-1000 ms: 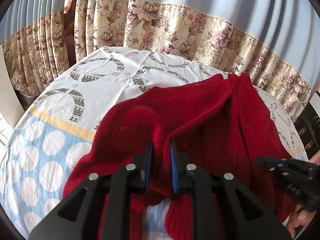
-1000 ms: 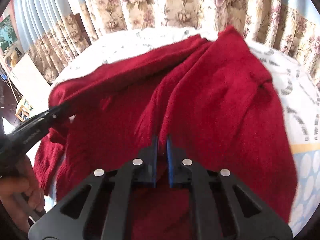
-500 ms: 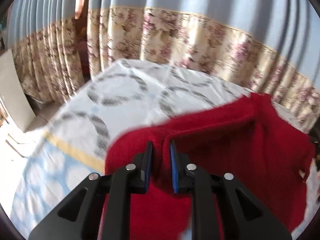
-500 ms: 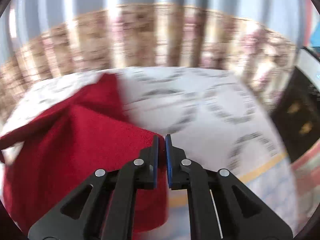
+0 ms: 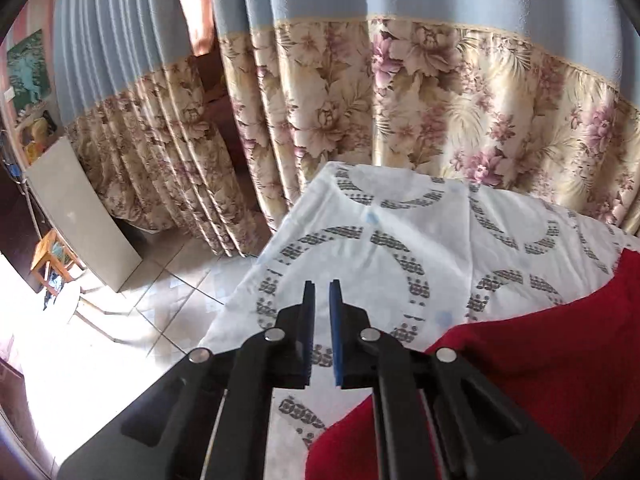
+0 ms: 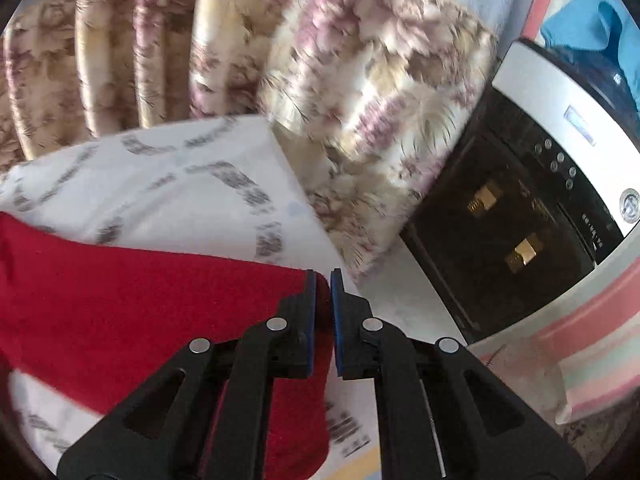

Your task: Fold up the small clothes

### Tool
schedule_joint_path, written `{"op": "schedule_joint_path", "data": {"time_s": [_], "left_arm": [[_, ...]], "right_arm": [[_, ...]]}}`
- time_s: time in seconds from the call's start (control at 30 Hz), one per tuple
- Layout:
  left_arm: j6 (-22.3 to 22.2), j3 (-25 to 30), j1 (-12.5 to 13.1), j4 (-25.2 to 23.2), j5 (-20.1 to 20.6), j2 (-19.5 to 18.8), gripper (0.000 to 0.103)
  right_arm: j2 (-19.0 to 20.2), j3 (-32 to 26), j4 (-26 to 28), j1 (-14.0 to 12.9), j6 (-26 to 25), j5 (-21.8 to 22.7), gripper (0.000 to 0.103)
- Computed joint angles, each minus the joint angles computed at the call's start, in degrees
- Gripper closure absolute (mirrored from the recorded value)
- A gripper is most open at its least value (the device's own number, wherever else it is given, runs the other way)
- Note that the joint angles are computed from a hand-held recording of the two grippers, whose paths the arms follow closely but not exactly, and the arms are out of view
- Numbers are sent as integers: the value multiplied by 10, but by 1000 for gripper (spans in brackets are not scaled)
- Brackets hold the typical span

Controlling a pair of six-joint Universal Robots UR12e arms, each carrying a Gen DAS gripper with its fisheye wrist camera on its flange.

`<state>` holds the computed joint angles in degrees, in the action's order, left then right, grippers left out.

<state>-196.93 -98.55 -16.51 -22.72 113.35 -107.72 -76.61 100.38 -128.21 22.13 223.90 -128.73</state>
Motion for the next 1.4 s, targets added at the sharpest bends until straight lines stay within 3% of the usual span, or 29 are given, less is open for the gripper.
{"op": "schedule_joint_path", "data": {"time_s": [0.03,0.07,0.1,0.13,0.17,0.2,0.27,0.47,0.6,0.67,0.77,0.83,0.87,0.9,0.97,1.13,1.3,1.4], "left_arm": [[6,-1,1,10,-17,2,95],[23,-6,-3,33,-33,4,95],[35,-4,-7,38,-41,3,91],[52,-4,-15,42,-49,1,86],[61,-3,-23,49,-59,-1,69],[67,-1,-28,57,-69,-4,47],[83,3,-47,82,-81,-16,32],[175,39,-99,88,-116,-64,30],[225,65,-124,86,-108,-91,26],[224,87,-129,62,-89,-107,26],[188,116,-128,3,-65,-122,26],[158,123,-121,-29,-71,-124,42],[139,126,-114,-42,-89,-123,67],[128,126,-110,-43,-101,-122,80],[102,129,-103,-38,-122,-122,96],[62,153,-94,-15,-104,-131,99],[69,203,-85,-27,-35,-160,99],[71,229,-78,-48,-30,-176,97]], "right_arm": [[2,-4,8,-2,-12,15,77],[2,-2,1,0,-12,12,54],[-1,4,-30,5,-13,0,40],[-1,6,-56,10,-17,-8,17],[1,7,-98,21,-27,-26,12],[5,4,-118,25,-36,-26,12],[17,-10,-158,35,-60,-11,12],[60,-58,-218,58,-102,43,12],[92,-91,-240,73,-127,61,12],[106,-107,-241,78,-129,74,12],[122,-123,-244,82,-130,93,12],[132,-134,-241,84,-131,105,12],[136,-138,-237,85,-132,106,12],[140,-142,-235,85,-133,108,12],[148,-150,-232,87,-134,113,12],[160,-165,-225,91,-137,118,12],[165,-174,-219,90,-144,105,12],[165,-175,-211,86,-138,100,12]]}}
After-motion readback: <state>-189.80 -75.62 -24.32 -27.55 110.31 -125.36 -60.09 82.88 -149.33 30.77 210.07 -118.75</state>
